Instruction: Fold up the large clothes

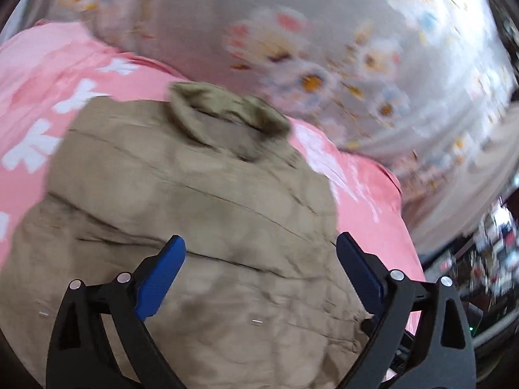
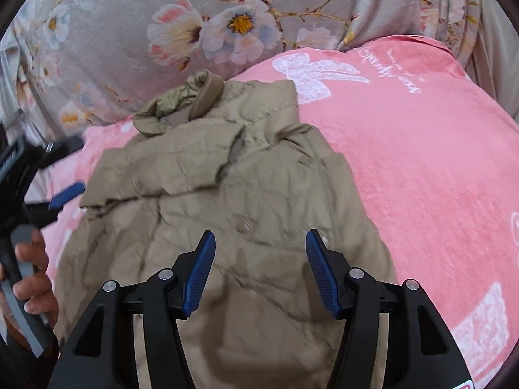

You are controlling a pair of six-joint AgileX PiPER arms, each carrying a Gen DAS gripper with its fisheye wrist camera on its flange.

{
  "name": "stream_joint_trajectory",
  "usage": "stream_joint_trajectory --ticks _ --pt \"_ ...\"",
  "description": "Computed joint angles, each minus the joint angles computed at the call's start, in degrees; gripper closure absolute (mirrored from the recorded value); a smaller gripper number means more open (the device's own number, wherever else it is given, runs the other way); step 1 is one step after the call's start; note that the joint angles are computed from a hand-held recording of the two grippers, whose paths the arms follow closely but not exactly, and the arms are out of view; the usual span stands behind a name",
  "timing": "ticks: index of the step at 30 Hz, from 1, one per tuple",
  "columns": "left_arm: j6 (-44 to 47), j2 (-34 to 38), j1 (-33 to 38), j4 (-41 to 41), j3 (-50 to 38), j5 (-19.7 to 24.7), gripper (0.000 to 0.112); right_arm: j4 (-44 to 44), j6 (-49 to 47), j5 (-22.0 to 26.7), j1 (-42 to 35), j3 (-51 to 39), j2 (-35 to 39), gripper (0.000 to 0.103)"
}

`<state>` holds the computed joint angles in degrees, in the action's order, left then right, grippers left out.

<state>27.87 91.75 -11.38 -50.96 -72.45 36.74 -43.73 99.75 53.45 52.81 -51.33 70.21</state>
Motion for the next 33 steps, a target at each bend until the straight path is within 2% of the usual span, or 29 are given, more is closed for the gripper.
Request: stream_joint_trajectory --ticks 2,6,9,12,13,14,15,16,17,20,24,27,29,31,33 --pt "-2.85 1.90 5.04 2.18 -2.48 1.33 0.022 1.40 -2.97 -5.64 -4.40 -1.59 1.75 0.046" --pt "-6.75 10.10 15.50 0.50 -9.59 7.32 0.028 8.23 -11.49 -16.14 -13.35 -6.57 8.41 0.046" --pt "-7.99 15.09 19.08 -1.74 -12.72 10.51 0.032 14.32 -17.05 -21.08 -18.01 -9.31 13.40 0.046" --pt "-6.79 19.10 20.69 -6.17 -14.65 13.88 0.039 18.59 -20.65 -22.64 -20.46 -11.71 17.45 0.047" --pt "-5.89 20.45 20.65 -8.28 -15.27 14.69 0.040 19.25 -21.32 -23.41 -20.86 -11.88 17.99 0.050" --pt "-5.71 21.13 20.34 -8.99 -15.68 14.87 0.041 20.81 -23.55 -24.27 -21.52 -12.43 18.50 0.069" --pt "-5.23 21.73 20.39 -9.66 -15.80 14.99 0.042 23.63 -28.07 -24.14 -22.32 -13.92 19.10 0.098" --pt "-5.24 22.48 20.01 -9.71 -16.39 14.80 0.043 25.54 -31.50 -23.90 -22.98 -15.22 19.24 0.098" --pt "-6.47 23.12 19.50 -8.37 -17.19 14.30 0.050 25.16 -32.99 -22.63 -23.19 -17.06 18.88 0.098" --pt "-11.57 24.39 17.98 -2.58 -19.85 12.03 0.065 16.39 -33.93 -13.76 -21.70 -25.52 17.28 0.099" --pt "-15.03 23.39 15.35 5.75 -20.74 8.96 0.066 6.93 -36.10 -3.60 -20.84 -33.93 16.05 0.100" --pt "-17.58 22.31 12.20 13.35 -19.98 5.46 0.070 6.88 -37.64 -0.04 -22.18 -32.91 19.25 0.100" --pt "-21.27 21.16 9.62 20.36 -18.32 1.87 0.071 5.77 -36.42 1.18 -22.67 -29.61 21.94 0.100" --pt "-25.43 19.96 7.31 28.32 -16.50 -1.43 0.072 7.33 -35.25 -1.65 -24.77 -25.14 23.87 0.100" --pt "-31.53 19.70 4.82 38.38 -15.92 -3.20 0.080 9.18 -34.14 -5.01 -26.76 -21.41 24.68 0.101"
